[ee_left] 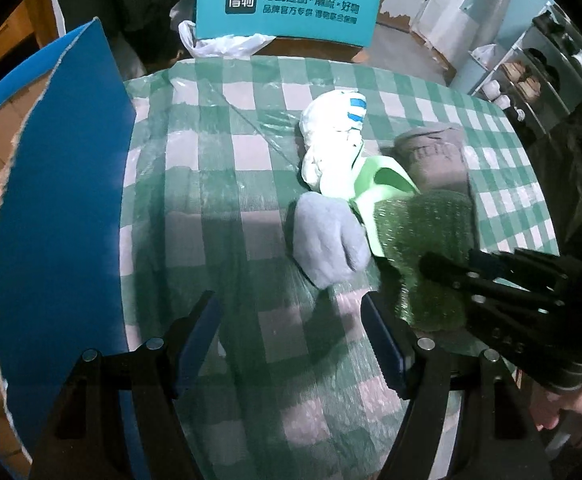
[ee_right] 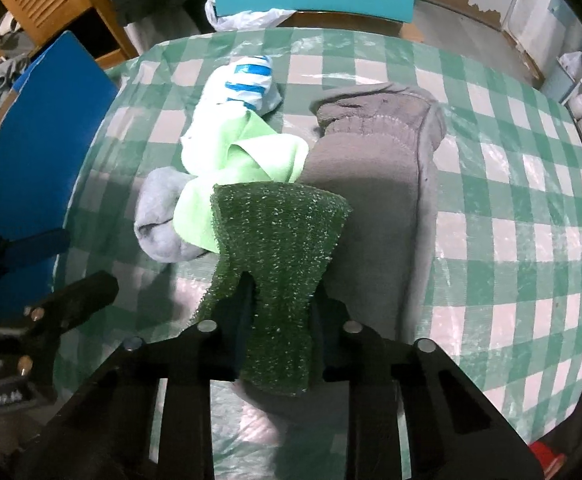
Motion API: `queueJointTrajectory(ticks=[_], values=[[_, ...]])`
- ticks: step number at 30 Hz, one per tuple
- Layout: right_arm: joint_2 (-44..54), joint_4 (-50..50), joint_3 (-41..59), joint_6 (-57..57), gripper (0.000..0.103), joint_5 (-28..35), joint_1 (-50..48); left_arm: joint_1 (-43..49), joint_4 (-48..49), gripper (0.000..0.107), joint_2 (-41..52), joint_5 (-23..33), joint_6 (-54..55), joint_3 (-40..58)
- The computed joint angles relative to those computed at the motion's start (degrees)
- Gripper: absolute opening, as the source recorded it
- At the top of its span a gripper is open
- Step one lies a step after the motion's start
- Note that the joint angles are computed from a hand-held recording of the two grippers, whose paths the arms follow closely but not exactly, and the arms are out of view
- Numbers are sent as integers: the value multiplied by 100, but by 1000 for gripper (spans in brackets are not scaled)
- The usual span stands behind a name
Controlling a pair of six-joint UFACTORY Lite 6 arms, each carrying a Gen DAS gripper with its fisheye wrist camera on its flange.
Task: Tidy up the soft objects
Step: 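Move both tools back to the table and grasp the green glittery sleeve with the right tool, then lift the green sleeve with the right tool while the left tool grasps the grey towel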
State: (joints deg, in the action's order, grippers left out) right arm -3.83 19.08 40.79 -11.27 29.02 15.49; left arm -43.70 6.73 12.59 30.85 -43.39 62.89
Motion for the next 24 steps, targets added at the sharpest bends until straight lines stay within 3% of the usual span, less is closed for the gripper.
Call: queueJointTrajectory(ticks=[15, 24], values=[[-979, 244, -267, -910, 17, 668, -1096, 156, -578, 77, 901, -128, 450, 767], [-734, 663, -267, -1710, 17, 776, -1940, 218, -776, 77, 1364, -114, 535, 1218]])
